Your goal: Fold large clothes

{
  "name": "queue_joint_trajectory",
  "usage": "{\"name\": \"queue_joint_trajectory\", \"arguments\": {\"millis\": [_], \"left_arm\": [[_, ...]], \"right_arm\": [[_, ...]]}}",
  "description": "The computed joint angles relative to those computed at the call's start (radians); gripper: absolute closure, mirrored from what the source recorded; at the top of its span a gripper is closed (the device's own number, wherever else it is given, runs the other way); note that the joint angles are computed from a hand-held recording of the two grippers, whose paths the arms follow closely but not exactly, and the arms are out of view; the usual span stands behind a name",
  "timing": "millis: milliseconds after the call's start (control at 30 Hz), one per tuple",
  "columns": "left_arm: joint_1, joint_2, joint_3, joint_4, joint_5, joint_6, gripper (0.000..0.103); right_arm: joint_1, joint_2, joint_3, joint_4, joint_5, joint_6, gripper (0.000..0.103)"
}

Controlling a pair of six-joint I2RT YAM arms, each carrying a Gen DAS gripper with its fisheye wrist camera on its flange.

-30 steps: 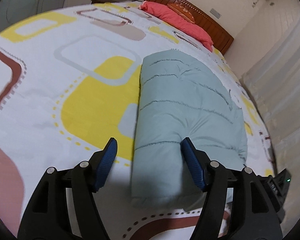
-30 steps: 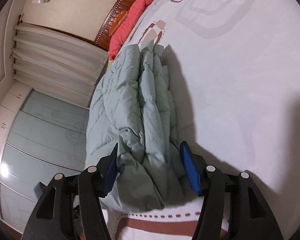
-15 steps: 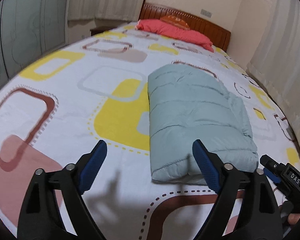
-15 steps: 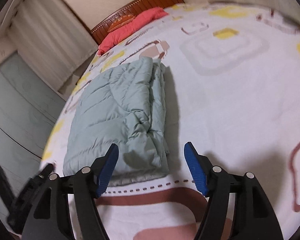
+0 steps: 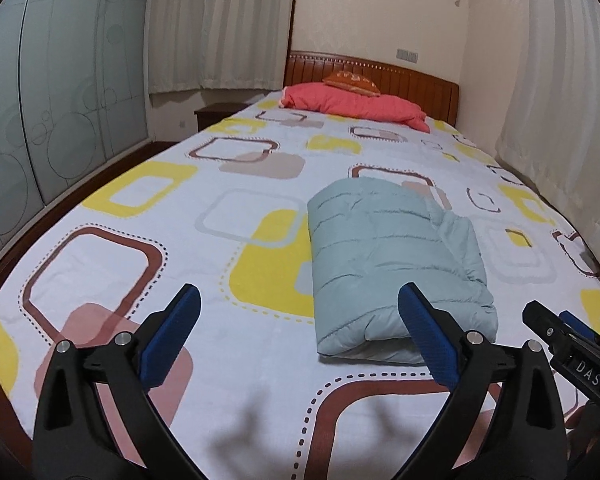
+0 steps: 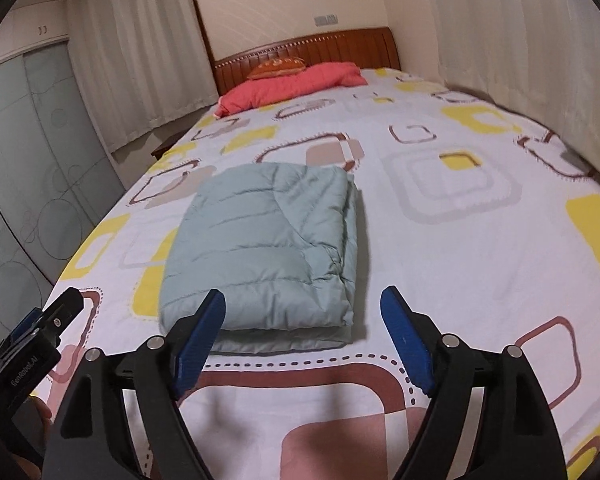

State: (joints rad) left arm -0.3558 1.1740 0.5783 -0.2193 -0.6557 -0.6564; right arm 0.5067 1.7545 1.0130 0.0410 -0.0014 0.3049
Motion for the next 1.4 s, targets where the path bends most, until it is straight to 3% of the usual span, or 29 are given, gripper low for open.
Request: {"name": "queue_joint_trajectory", "arguments": {"millis": [567,1400], "left_arm": [[-0.074,-0.066,0.006,-0.080,-0.064,-0.040,0.004],[-0.083,-0.077,0.014,-0.109,-0.066,-0.063,0.004]], "right_arm": [[0.067,-0.098,-0.058,0.010,0.080,-0.011,0.024],[0.078,-0.107,-0.068,0.019,0.087,-0.010,0.024]]}}
